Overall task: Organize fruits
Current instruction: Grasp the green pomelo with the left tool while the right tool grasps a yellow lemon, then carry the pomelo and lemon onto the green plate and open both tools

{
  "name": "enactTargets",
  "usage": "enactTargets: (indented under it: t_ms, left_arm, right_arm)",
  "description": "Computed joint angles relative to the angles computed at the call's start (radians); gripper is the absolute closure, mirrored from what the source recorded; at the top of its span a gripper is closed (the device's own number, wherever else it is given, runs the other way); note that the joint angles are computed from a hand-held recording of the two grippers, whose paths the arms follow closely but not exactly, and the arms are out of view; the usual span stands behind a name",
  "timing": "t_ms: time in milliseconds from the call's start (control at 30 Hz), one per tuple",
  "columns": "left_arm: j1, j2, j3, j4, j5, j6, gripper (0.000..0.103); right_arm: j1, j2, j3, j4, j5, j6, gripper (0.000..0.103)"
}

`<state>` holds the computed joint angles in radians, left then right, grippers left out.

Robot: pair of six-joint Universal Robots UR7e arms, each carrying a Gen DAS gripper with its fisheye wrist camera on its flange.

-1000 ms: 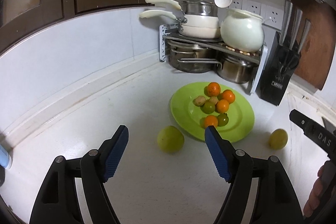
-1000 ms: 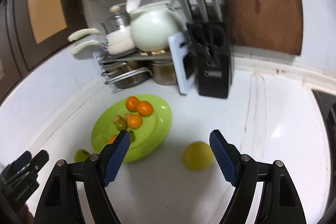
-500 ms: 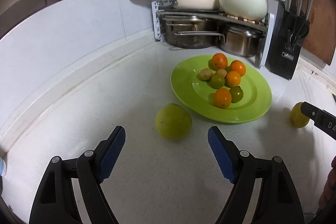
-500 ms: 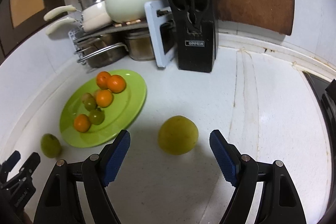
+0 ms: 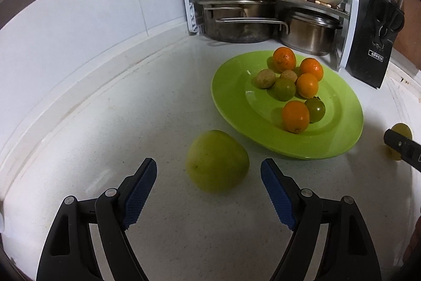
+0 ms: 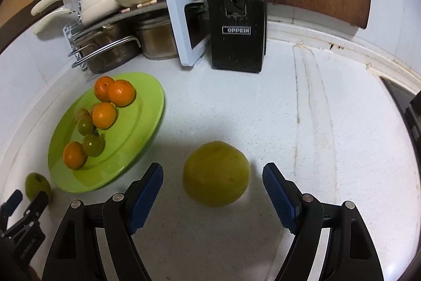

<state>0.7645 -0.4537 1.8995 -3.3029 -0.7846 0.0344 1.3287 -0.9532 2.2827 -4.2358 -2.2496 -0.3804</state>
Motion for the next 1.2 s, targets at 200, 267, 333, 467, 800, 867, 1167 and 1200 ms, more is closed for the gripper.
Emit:
enactTargets:
  t_ms: [200, 267, 333, 467, 800, 867, 1167, 1200]
  left_arm:
    - [0.006, 0.007, -0.019, 0.022, 0.004, -0.001, 0.024]
    - [0.006, 0.009, -0.025, 0.026, 0.006, -0.003, 0.030]
    - [0.007, 0.010, -0.027, 0.023, 0.001, -0.002, 0.033]
    - [0.012, 0.011, -0.038, 0.033, -0.012, -0.013, 0.042]
    - [0.016, 0.011, -0.040, 0.036, -0.032, -0.017, 0.053]
    - [0.017, 0.011, -0.040, 0.033, -0.034, -0.018, 0.053]
    - [0.017, 0.012, -0.039, 0.029, -0.034, -0.014, 0.053]
    - [0.017, 0.012, -0.039, 0.030, -0.033, -0.014, 0.053]
  right_arm:
    - [-0.003, 0.012, -0.018, 0.002, -0.019, 0.003, 0.024]
    - [-0.006, 0.010, -0.021, 0.018, -0.023, 0.010, 0.025]
    - [-0.006, 0.011, -0.023, 0.020, -0.029, 0.013, 0.025]
    - [-0.005, 0.011, -0.022, 0.017, -0.027, 0.007, 0.033]
    - [-0.011, 0.005, -0.017, 0.030, -0.023, 0.013, 0.051]
    - [-0.010, 0.007, -0.018, 0.027, -0.025, 0.011, 0.051]
    - [-0.008, 0.011, -0.022, 0.020, -0.025, 0.001, 0.051]
    - [-0.010, 0.009, -0.020, 0.019, -0.023, -0.001, 0.051]
